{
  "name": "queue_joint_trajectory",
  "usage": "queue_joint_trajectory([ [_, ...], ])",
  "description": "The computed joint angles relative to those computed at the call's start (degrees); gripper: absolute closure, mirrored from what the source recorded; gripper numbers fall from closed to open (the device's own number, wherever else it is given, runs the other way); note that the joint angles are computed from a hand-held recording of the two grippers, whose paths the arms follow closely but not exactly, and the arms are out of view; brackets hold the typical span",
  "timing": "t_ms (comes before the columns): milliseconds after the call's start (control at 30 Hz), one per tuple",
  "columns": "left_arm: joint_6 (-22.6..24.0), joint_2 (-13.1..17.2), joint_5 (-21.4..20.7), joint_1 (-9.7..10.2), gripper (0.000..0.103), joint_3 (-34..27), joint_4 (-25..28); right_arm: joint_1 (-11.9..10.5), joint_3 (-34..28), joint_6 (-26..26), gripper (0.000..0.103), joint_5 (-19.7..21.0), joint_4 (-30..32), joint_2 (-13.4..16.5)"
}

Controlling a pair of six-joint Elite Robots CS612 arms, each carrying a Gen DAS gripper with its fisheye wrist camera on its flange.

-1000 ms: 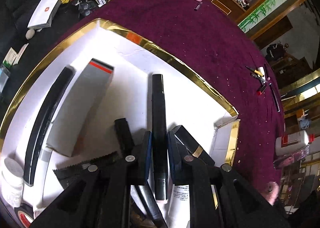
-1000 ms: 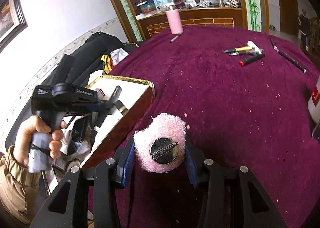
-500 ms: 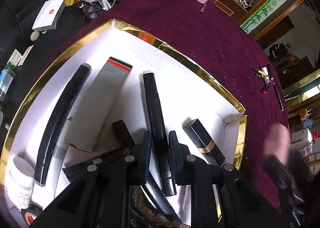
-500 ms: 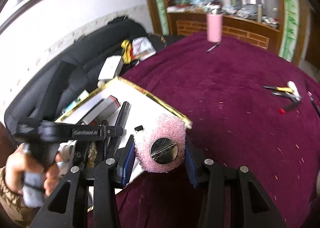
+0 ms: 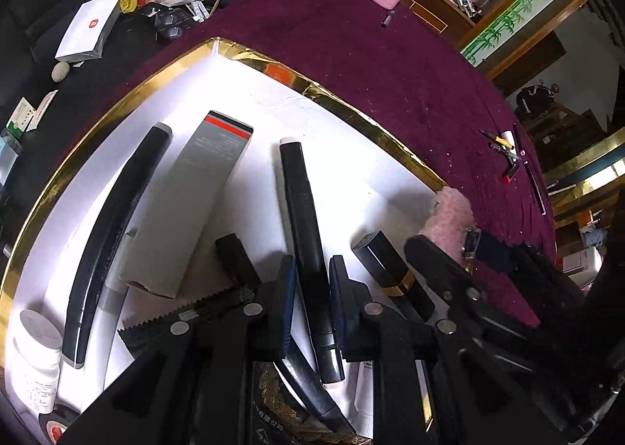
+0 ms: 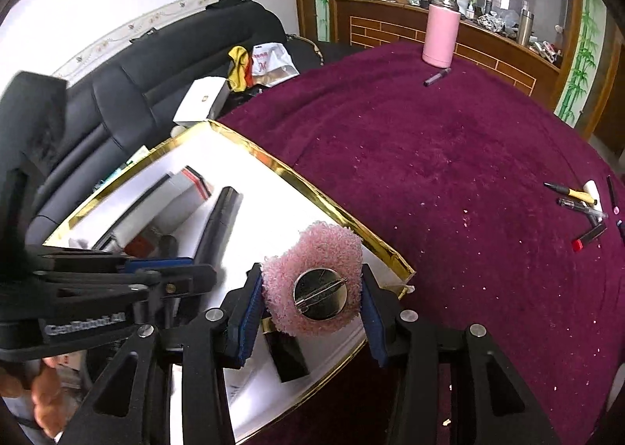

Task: Organize objects
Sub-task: 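Lower the powder puff into the tray and open the right tool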

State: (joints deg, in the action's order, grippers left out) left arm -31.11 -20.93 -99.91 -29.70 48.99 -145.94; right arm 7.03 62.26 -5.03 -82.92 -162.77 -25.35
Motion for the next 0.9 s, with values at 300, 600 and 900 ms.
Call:
queue_joint_trajectory([
  [300,-0.33,-1.56,1.69,-0.01,0.079,2.37,-2.23,0.08,0.04,-0.43,0.046,2.01,0.22,0.25],
  [600,-0.16,-4.46,3.67,-0.48,0.060,7.25,-6.57,-0.82,6.08,5.00,0.031,4.74,-7.55,-2.57],
  [900,1.25,-8.43,7.31,-1.30,0.022,14.25,-13.17,-0.66,13.75,7.03,0.007,4.29,-15.87,-6.15],
])
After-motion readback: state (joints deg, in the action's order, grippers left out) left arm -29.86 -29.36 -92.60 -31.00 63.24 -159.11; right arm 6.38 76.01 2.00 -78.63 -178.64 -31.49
